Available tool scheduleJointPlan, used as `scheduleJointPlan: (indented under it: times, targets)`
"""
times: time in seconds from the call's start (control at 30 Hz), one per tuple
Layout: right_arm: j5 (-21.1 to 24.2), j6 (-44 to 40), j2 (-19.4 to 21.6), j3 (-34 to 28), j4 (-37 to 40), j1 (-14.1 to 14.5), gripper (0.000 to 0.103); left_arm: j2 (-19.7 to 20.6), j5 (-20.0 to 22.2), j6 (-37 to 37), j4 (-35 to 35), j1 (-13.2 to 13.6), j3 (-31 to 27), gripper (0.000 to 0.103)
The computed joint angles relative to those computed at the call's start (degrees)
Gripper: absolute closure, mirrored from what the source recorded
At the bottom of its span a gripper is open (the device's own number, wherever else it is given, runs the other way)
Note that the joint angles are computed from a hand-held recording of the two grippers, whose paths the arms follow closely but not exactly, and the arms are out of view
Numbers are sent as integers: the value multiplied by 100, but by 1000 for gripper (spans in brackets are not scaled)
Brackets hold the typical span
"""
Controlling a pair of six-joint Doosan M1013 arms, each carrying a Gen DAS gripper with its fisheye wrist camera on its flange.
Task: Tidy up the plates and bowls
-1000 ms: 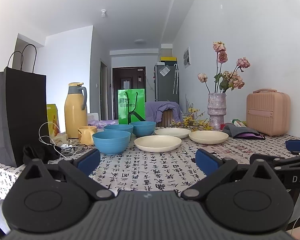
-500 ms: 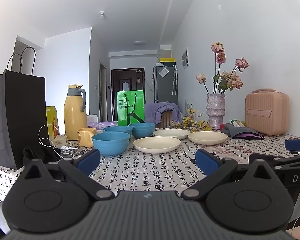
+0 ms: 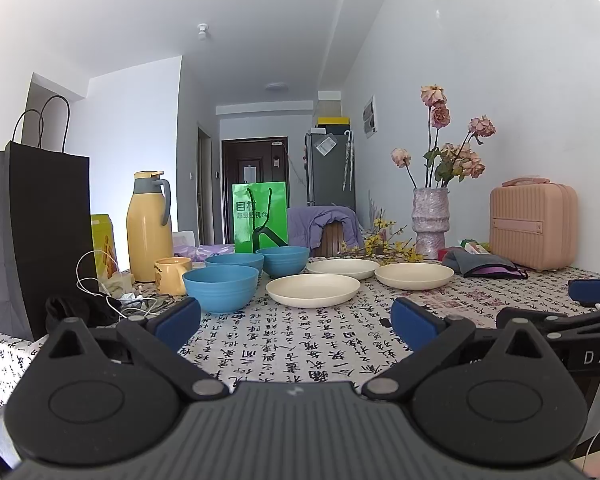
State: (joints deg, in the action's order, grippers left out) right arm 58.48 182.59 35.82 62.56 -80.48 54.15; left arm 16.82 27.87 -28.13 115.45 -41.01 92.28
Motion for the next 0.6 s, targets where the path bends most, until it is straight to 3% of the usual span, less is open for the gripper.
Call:
scheduleJointPlan:
  times: [0.6]
  targets:
    - [27,86,0,22,-36,8,0,-8,7,18,6,-18,5,0]
